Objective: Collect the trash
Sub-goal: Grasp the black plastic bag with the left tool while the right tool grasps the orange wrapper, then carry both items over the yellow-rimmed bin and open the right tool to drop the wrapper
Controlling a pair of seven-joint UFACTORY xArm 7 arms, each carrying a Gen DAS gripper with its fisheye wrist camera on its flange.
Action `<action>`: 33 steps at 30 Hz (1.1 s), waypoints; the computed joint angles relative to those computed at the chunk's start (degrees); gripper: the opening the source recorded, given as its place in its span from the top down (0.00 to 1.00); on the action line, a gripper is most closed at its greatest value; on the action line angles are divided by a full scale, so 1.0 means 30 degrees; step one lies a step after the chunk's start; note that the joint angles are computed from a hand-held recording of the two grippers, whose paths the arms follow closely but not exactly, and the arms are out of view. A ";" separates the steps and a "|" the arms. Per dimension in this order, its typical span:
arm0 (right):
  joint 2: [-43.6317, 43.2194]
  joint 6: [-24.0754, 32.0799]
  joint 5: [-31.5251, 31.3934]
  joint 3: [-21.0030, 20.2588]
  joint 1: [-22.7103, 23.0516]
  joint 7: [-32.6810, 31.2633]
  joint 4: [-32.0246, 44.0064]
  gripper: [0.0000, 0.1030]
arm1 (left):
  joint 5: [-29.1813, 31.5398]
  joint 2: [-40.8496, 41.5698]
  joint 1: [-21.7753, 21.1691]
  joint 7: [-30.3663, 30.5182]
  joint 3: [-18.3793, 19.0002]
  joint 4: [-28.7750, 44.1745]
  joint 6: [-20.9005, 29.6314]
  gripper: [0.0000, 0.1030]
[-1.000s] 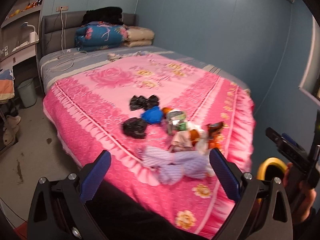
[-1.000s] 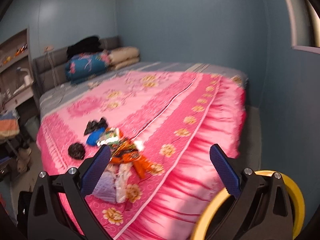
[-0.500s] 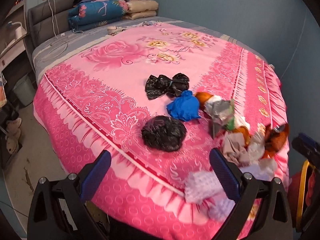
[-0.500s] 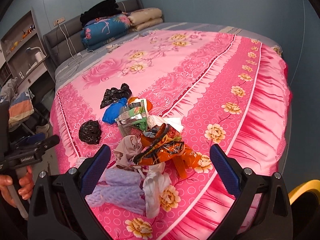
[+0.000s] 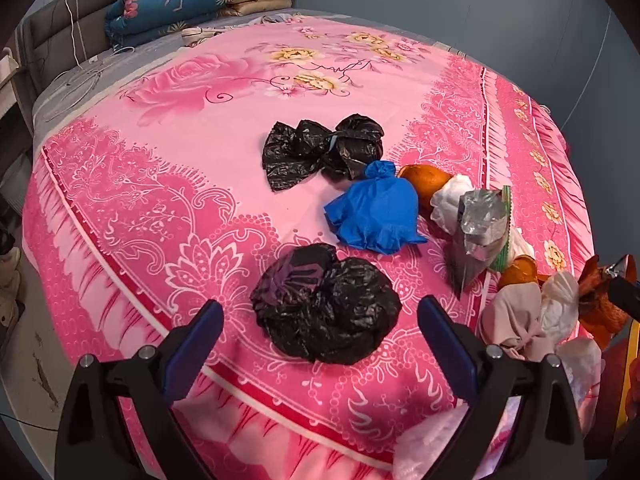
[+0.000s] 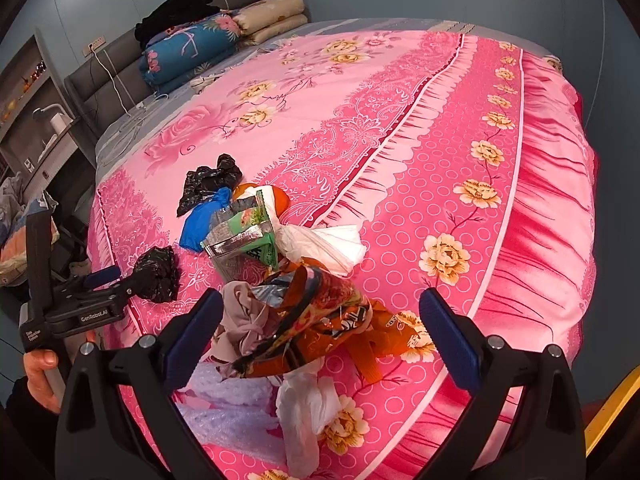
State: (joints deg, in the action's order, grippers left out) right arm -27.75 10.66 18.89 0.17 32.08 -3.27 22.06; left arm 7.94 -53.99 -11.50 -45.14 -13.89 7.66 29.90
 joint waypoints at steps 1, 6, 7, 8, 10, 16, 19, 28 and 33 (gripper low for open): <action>0.0165 -0.0054 0.0083 -0.0096 0.0077 -0.0017 0.0051 0.11 | 0.0051 0.0263 0.0078 -0.0033 -0.0069 0.0012 -0.0221 0.18; 0.0832 0.0157 0.0260 -0.0158 0.0075 0.0048 0.0318 0.37 | 0.0284 0.1823 0.0190 -0.0073 -0.0446 -0.0049 -0.1347 0.44; 0.0999 0.0210 0.0497 -0.0418 0.0319 -0.0247 0.0361 0.41 | 0.0378 0.1942 0.0283 -0.0277 -0.0621 -0.0103 -0.1482 0.47; 0.1060 0.0239 0.0617 -0.0381 0.0312 -0.0300 0.0358 0.48 | 0.0456 0.2006 0.0353 -0.0477 -0.0734 -0.0134 -0.1599 0.50; 0.1012 -0.0029 0.0777 -0.0251 0.0166 -0.0275 0.0225 0.55 | 0.0452 0.1832 0.0227 -0.0624 -0.0595 -0.0251 -0.1720 0.53; 0.0567 0.0037 0.1099 -0.0258 0.0245 -0.0779 0.0077 0.65 | 0.0294 0.1171 -0.0060 -0.0780 -0.0317 -0.0495 -0.1677 0.59; -0.0020 -0.0001 0.1025 -0.0250 0.0176 -0.0689 -0.0162 0.65 | 0.0277 0.0630 -0.0045 -0.1038 -0.0462 -0.0576 -0.1156 0.60; -0.5633 0.1682 0.0484 -0.0884 0.0355 -0.0569 -0.1655 0.65 | -0.0326 -0.4264 -0.1341 -0.1619 -0.0170 -0.1318 0.1097 0.61; -0.9771 0.4383 0.0489 -0.1354 0.0001 -0.0397 -0.2479 0.65 | -0.0875 -0.6952 -0.2757 -0.2551 -0.0986 -0.1204 0.2638 0.61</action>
State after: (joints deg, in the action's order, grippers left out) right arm -57.06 23.81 20.35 -3.89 32.09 -4.46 14.63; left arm 5.31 -74.85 -19.77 -52.79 -16.84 4.05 37.82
